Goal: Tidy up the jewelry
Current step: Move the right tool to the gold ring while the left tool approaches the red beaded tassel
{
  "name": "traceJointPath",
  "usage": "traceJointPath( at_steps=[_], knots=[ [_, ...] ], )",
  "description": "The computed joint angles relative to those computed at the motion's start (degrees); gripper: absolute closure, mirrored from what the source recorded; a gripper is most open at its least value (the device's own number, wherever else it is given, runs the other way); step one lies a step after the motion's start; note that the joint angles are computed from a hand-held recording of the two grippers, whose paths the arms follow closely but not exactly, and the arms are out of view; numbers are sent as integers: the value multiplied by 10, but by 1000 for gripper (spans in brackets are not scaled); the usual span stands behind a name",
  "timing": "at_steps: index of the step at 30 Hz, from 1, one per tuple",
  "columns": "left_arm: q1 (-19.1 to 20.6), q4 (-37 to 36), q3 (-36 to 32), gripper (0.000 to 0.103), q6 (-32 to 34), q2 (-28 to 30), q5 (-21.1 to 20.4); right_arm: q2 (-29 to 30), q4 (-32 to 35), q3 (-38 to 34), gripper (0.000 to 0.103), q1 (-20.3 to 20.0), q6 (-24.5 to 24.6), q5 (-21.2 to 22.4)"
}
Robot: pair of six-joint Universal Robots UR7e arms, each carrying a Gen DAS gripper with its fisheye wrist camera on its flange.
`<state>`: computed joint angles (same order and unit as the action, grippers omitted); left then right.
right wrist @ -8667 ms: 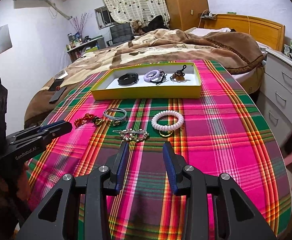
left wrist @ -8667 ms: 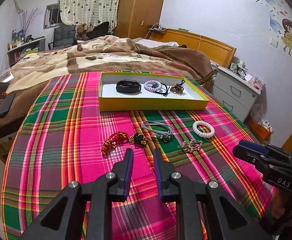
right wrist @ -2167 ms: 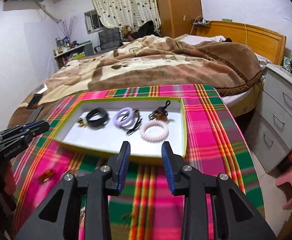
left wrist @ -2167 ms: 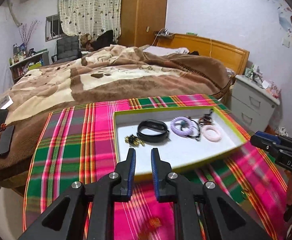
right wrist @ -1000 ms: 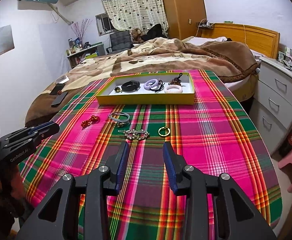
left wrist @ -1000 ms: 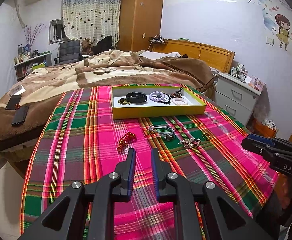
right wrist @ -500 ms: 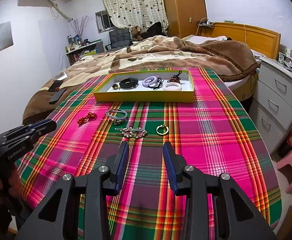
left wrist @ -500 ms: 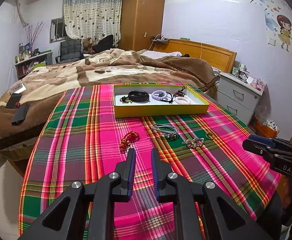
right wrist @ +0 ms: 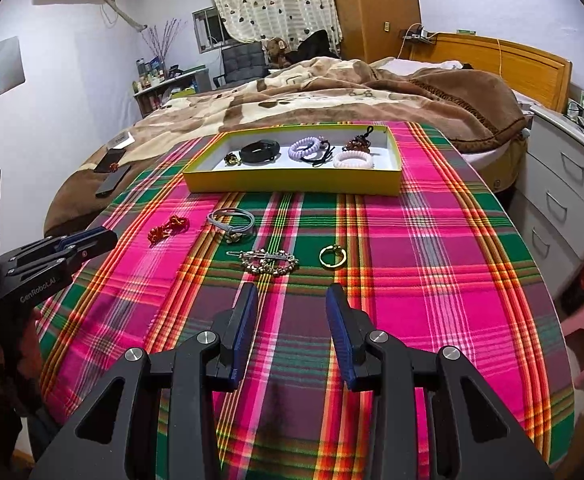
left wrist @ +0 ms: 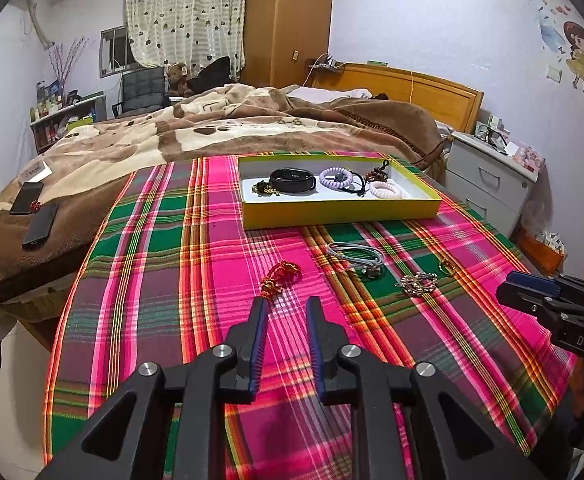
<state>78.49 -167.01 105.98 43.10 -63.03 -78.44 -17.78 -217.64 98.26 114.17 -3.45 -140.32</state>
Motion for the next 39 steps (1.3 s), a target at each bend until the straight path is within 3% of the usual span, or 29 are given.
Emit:
traceJointPath(
  at_steps=[9,23,30,38,39],
  knots=[
    [-3,28,-39,81,6,30,17,-8,25,-11,67,-20,2,-6],
    [-4,96,-112,81,-3,84,40,-25,130,-30,67,-57,32,-2],
    [-4,142,-139,81,-13,101,51,-26,155,-40,67,-63,36,0],
    [-11,139,-146,81,-10,117,79,-19,166,-51,67,-59,30,-19],
    [-13,133,-144,81,-7,118,83,-17,169,-54,70,-58,30,-26]
  ],
)
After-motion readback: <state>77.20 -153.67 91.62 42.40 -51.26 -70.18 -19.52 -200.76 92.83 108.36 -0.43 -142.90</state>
